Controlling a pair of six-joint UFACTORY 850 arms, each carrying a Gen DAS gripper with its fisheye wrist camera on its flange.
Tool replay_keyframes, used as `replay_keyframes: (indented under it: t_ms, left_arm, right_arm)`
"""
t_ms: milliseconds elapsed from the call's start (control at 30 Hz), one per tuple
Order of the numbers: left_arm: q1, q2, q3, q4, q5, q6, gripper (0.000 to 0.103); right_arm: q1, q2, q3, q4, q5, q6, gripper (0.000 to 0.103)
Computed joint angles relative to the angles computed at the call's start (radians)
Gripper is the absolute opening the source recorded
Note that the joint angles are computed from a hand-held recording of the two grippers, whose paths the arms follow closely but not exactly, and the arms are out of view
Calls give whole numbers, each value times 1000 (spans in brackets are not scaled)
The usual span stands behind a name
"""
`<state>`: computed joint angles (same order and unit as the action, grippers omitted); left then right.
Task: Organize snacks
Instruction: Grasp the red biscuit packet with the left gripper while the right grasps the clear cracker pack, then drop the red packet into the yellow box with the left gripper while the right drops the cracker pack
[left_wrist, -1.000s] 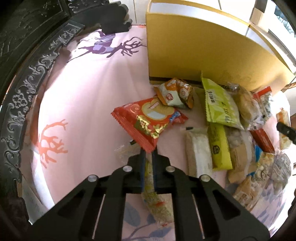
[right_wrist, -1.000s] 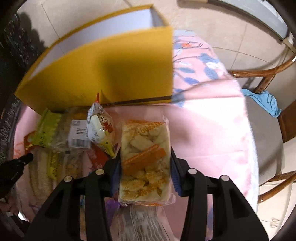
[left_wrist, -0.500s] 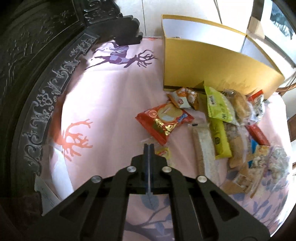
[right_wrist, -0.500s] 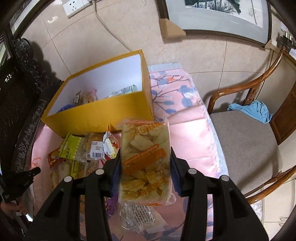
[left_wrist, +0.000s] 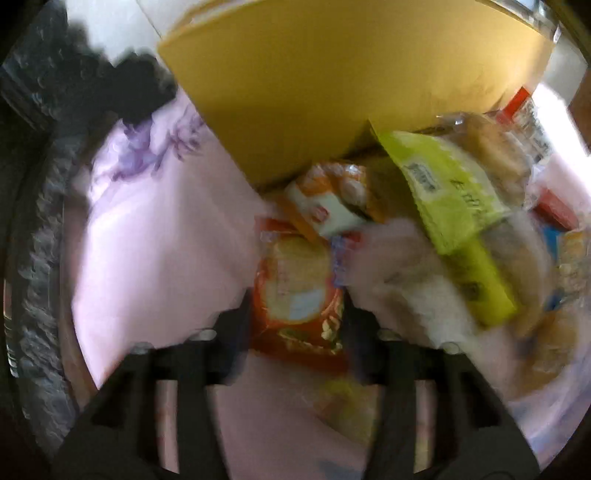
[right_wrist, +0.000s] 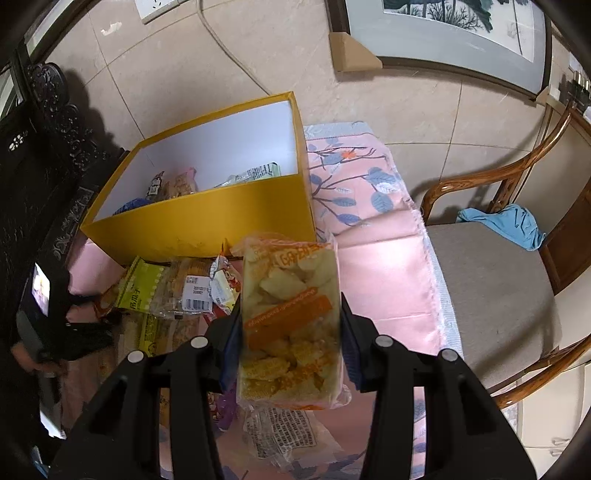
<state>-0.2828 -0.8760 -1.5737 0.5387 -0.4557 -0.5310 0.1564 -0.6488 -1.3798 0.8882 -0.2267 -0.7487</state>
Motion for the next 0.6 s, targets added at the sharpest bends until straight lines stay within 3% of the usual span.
replay_keyframes:
  t_ms: [100,233,333,500,600]
  left_arm:
    - [-34,32,37,135,-22,-114,42]
    - [-50,125,142,204,41,-262,42]
    - [-61,184,190,272,23,-383,42]
    - [-72,263,198,478,-15,-663,42]
    - [-64,281,159,543,-10,-741,42]
  right_arm:
    - [-7,4,8,43,-4,-21,46]
    - [-6,13,13,59,-9,-48,46]
    - [-5,30,18,121,-11,-124,46]
    - [-7,64,21,320,-39,-310,46]
    - [1,63,-15,423,-51,-417,46]
